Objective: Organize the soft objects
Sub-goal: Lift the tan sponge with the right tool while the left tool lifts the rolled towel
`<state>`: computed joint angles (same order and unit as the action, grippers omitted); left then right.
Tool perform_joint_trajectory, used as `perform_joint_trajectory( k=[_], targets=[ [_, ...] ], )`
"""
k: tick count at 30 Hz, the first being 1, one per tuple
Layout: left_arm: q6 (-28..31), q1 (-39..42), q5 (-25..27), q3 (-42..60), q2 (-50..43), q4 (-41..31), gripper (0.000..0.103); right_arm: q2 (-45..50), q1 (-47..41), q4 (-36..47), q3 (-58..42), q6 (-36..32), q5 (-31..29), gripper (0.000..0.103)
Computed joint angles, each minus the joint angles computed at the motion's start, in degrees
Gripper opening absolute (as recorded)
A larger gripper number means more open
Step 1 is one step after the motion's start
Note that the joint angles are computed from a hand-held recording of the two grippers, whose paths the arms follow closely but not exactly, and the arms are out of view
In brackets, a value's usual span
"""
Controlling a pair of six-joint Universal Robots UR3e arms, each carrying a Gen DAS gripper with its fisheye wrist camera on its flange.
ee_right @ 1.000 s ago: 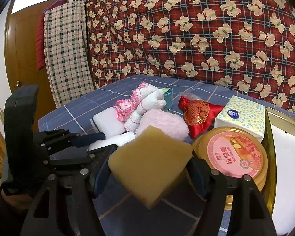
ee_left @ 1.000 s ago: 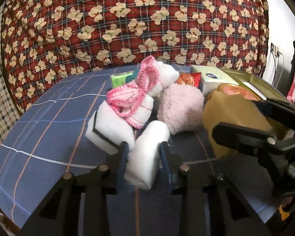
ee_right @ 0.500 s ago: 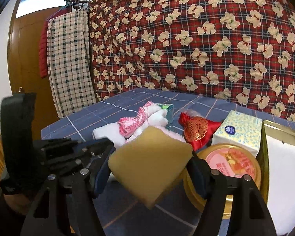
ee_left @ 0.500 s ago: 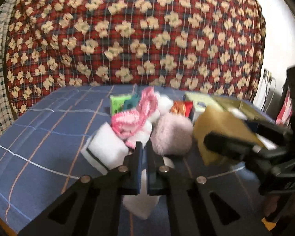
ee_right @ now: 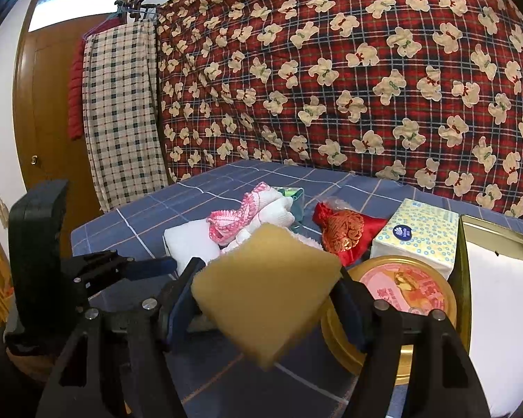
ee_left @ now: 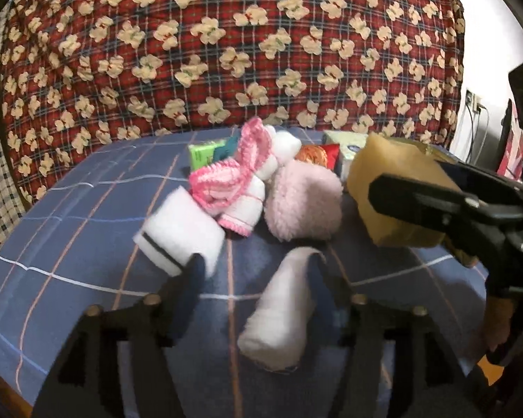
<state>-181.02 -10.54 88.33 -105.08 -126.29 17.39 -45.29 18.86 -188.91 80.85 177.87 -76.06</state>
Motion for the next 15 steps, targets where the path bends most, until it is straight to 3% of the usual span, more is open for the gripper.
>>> perform_joint_trajectory(
  k=[8, 13, 14, 15],
  targets=[
    [1.14, -0.01, -0.77, -1.66, 0.05, 1.55, 0.066, 0.04, -0.3, -1.19, 0.92, 0.95, 0.36, 0.072],
    [3.75, 1.06, -5.44, -2.69, 0.16, -0.73, 0.065, 0.24, -0.26, -1.29, 1.07, 0.96, 0.3, 0.072],
    [3.7, 1.12, -5.81, -2.68, 0.16, -0.92, 0.059, 0.3, -0.21, -1.35, 1.02, 0.83, 0.25, 0.072],
    [3.77, 1.34, -7.16, -2.57, 0.05, -1.21, 0.041, 0.35, -0.17, -1.29, 0.86, 0.83, 0.25, 0.072]
  ],
)
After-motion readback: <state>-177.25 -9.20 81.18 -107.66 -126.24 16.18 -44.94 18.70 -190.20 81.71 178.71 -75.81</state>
